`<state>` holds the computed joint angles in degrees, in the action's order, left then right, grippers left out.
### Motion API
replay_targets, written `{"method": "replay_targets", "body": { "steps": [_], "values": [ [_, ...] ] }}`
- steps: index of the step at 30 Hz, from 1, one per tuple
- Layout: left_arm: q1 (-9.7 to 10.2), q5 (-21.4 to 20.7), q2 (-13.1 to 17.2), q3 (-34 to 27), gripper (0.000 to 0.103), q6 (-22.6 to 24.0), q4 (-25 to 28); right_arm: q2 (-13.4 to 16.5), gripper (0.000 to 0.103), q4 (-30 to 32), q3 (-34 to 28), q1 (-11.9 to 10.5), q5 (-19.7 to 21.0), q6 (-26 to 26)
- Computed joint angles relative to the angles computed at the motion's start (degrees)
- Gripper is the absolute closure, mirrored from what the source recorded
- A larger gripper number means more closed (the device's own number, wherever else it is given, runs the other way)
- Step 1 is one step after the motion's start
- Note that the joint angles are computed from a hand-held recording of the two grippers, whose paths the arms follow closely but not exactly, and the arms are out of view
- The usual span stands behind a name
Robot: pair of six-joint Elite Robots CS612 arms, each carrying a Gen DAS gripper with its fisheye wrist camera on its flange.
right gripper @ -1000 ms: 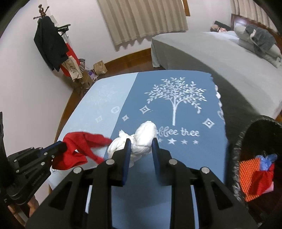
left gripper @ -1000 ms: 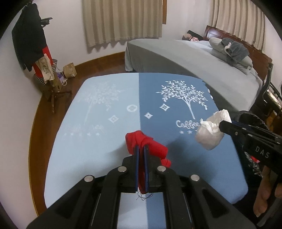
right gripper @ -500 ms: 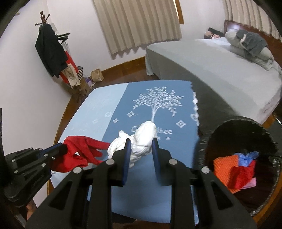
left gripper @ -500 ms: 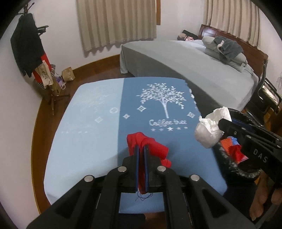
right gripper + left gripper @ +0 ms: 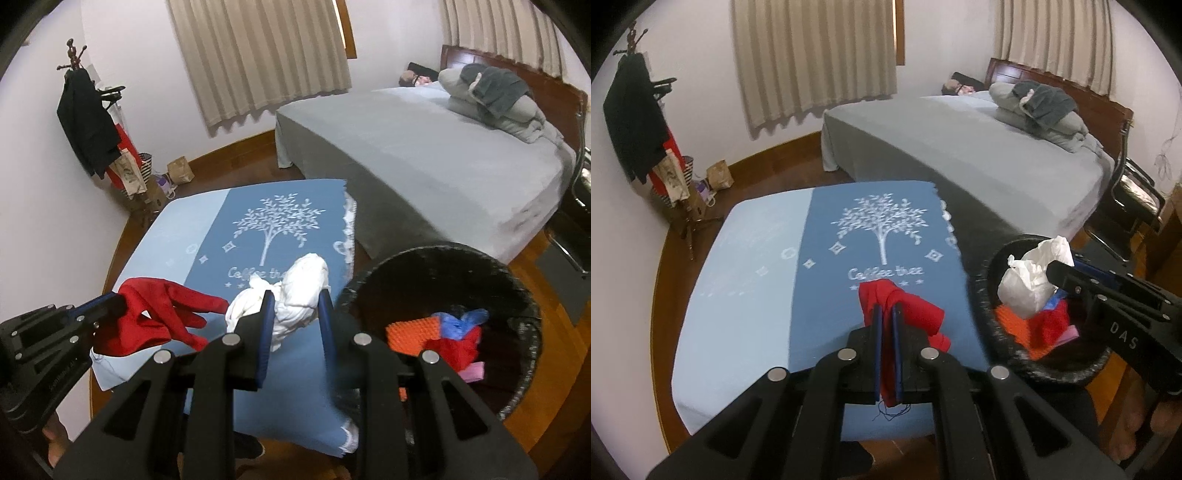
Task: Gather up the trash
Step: 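Lift the red glove and white tissue and carry both over the black bin, then open both tools inside the black bin to drop the glove and tissue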
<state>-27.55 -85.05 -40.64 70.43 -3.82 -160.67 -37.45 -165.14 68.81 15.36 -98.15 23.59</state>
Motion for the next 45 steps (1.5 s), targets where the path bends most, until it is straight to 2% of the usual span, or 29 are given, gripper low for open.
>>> {"method": "replay_targets", "body": {
  "steps": [14,23,35,45],
  "values": [
    [-2.85,-1.6,-0.5,-0.9,0.098,2.6,-0.7,-4.3,0.080,-4.2,7.8,-1.8,-1.6,0.9],
    [-4.59,-3.7,0.6,-3.8,0.098,5.2,-0.2,-6.3,0.080,-6.3,11.6,-3.2,-3.4,1.9],
    [-6.33,-9.0,5.6,-12.4,0.098,7.1,6.5,-7.6,0.080,-7.1,16.2,-6.2,-4.4,5.3],
    [-7.02,-13.4,10.6,-19.8,0.097,8.2,13.0,-7.3,0.080,-6.2,18.1,-8.3,-4.0,7.7]
  ]
}}
